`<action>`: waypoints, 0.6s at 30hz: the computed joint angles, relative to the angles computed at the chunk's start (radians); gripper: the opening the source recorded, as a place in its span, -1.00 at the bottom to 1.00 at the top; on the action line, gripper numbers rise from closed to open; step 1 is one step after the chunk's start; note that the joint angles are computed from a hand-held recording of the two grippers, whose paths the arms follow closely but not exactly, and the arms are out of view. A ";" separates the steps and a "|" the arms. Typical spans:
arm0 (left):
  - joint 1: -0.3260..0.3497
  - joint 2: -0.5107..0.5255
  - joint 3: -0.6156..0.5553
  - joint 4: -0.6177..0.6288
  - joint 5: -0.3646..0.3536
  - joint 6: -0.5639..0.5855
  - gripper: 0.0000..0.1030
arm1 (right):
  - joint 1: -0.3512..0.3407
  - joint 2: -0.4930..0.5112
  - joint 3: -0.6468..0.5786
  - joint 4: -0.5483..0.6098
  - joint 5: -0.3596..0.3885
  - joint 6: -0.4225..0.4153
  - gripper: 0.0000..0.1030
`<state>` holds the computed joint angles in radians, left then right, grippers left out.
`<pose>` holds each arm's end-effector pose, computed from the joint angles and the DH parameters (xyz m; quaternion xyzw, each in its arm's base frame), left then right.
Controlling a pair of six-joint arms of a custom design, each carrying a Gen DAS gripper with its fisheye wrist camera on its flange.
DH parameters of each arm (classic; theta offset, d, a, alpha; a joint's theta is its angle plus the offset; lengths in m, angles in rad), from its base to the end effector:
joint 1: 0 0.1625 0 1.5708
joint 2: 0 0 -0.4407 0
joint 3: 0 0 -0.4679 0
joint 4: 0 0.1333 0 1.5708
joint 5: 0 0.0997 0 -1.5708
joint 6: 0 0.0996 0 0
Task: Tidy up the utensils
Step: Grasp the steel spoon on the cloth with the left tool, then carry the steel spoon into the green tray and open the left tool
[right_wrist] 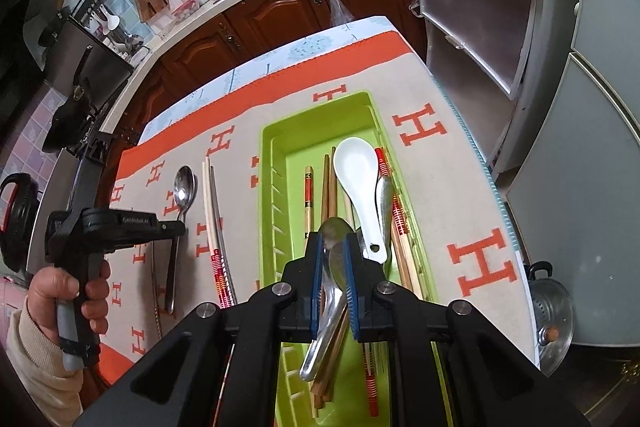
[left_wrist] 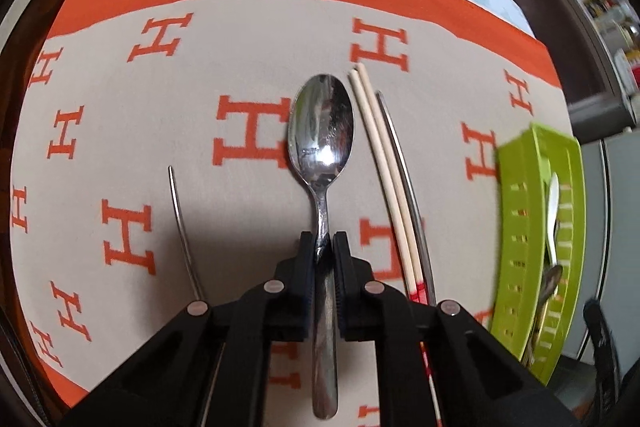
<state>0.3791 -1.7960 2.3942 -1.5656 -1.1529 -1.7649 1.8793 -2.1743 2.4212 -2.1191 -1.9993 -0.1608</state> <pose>-0.2318 -0.2793 0.1970 -0.2049 0.9134 -0.1704 0.3077 0.1865 -0.2824 0.3541 0.1936 -0.9470 0.1618 0.1988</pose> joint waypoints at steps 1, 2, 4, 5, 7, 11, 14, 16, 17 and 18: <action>-0.016 -0.003 -0.001 0.006 -0.002 0.002 -0.88 | 0.002 -0.003 0.001 0.002 -0.001 0.002 -0.79; -0.030 -0.005 -0.002 0.006 -0.002 0.008 -0.88 | 0.001 -0.006 0.002 0.003 0.000 0.003 -0.79; -0.066 -0.017 -0.001 0.001 -0.006 0.006 -0.88 | -0.001 -0.011 0.003 0.007 0.003 0.004 -0.79; -0.087 -0.026 0.001 0.006 -0.012 -0.001 -0.88 | -0.002 -0.016 0.004 0.011 0.004 0.005 -0.79; -0.114 -0.033 0.001 -0.002 -0.015 0.003 -0.88 | -0.001 -0.026 0.005 0.020 0.004 0.010 -0.79; -0.163 -0.042 0.006 -0.052 -0.016 0.014 -0.97 | -0.003 -0.042 0.005 0.033 0.005 0.014 -0.79; -0.220 -0.041 0.004 -0.070 -0.021 -0.004 -1.00 | -0.003 -0.056 0.005 0.042 0.005 0.020 -0.79; -0.238 -0.034 -0.002 -0.080 -0.017 0.002 -1.00 | -0.005 -0.068 0.006 0.049 0.003 0.025 -0.79; -0.243 -0.032 -0.002 -0.086 -0.019 0.002 -1.00 | -0.006 -0.072 0.006 0.051 0.003 0.026 -0.79; -0.248 -0.034 -0.001 -0.084 -0.023 -0.005 -1.00 | -0.006 -0.082 0.007 0.057 0.002 0.029 -0.79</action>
